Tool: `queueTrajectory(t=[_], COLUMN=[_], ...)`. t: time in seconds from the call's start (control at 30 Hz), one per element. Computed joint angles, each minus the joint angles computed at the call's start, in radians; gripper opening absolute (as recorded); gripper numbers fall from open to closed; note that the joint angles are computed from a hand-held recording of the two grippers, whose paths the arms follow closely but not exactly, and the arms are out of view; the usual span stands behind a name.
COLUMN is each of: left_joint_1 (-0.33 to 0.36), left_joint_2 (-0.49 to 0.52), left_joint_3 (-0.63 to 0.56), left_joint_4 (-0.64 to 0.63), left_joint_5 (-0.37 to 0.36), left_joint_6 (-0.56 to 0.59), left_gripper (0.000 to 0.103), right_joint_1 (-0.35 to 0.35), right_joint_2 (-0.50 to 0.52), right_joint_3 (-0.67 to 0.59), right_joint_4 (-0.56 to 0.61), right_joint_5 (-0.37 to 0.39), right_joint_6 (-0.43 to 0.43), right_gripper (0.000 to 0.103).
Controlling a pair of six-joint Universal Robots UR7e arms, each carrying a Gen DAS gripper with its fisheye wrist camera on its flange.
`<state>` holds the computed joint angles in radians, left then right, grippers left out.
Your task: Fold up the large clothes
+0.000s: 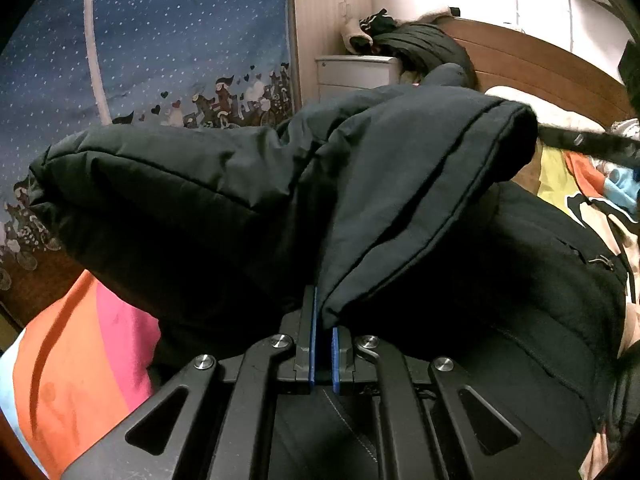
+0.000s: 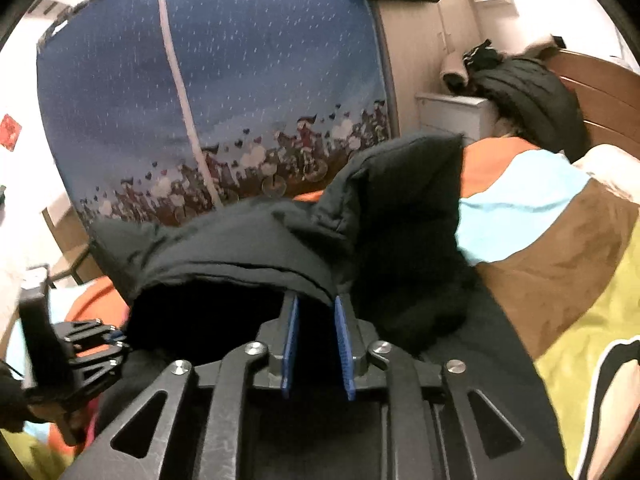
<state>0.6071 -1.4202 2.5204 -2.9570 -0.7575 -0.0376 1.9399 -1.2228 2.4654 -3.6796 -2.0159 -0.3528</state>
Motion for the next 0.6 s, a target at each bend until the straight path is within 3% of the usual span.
queueTrajectory(t=[0.03, 0.1, 0.3, 0.43, 0.6], left_joint_1=[0.003, 0.004, 0.005, 0.024, 0.045], left_joint_2=[-0.001, -0.004, -0.013, -0.055, -0.164], left_joint_3=[-0.002, -0.003, -0.018, -0.041, -0.06], left_joint_4=[0.003, 0.009, 0.041, 0.085, 0.129], left_joint_5=[-0.005, -0.01, -0.028, -0.076, -0.168], left_joint_6=[0.004, 0.005, 0.007, 0.012, 0.022], left_gripper=[0.003, 0.003, 0.003, 0.005, 0.011], right_joint_1=[0.012, 0.024, 0.015, -0.024, -0.057], right_joint_2=[-0.014, -0.031, 0.039, 0.159, 0.228], right_joint_3=[-0.002, -0.02, -0.175, -0.262, -0.251], right_joint_4=[0.001, 0.009, 0.175, 0.275, 0.186], right_joint_5=[-0.007, 0.012, 0.115, 0.056, 0.011], right_joint_6=[-0.003, -0.011, -0.044, -0.063, -0.145], right_gripper=[0.042, 0.05, 0.05, 0.05, 0.05])
